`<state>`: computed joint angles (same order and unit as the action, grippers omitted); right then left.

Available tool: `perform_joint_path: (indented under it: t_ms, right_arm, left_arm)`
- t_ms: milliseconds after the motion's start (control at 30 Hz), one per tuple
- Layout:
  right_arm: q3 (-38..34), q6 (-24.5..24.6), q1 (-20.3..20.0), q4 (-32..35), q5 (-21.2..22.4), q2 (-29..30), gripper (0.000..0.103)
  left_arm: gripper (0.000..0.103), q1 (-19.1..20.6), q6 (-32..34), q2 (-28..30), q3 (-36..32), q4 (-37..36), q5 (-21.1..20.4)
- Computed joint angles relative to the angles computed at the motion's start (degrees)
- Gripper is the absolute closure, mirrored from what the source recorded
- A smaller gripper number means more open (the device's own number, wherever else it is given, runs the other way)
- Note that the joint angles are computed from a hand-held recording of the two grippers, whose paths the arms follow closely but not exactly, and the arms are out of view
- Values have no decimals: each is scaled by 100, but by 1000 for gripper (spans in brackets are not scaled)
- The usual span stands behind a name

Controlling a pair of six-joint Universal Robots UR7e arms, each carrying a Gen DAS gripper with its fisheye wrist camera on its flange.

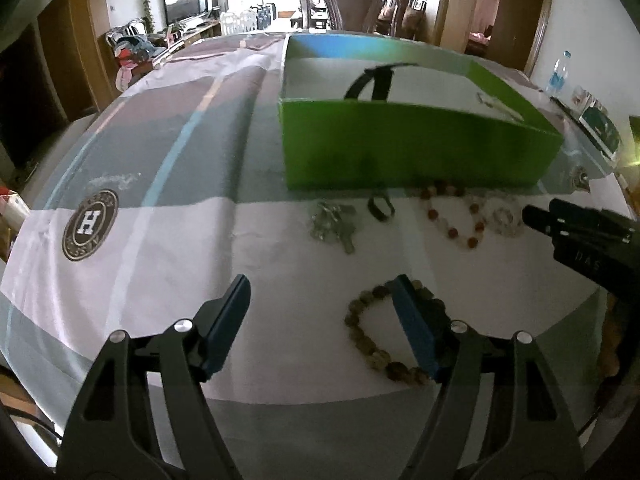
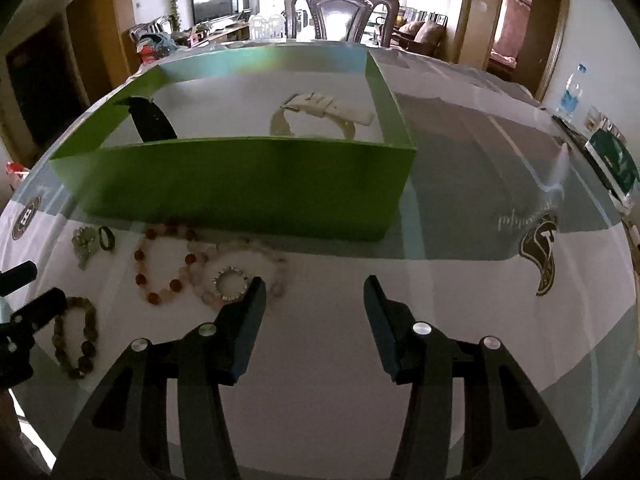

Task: Organize jewelry
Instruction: 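Move the left tool to the dark bead bracelet while the right tool approaches the crystal bracelet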

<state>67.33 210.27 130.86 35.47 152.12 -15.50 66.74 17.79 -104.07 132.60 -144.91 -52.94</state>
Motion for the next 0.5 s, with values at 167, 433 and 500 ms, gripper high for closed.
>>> perform_joint_path:
  t_ms: [167, 433, 500]
  right_arm:
    - [220, 48, 66, 122, -187, -19, 52]
    - [137, -288, 100, -371, -14, -162, 52]
    - [-373, -4, -4, 252, 194, 184, 52]
  left_arm:
    - [27, -32, 16, -50, 115, -18, 36]
    - [26, -123, 9, -104, 337, -69, 189]
    - [25, -134, 3, -134, 368, -65, 183]
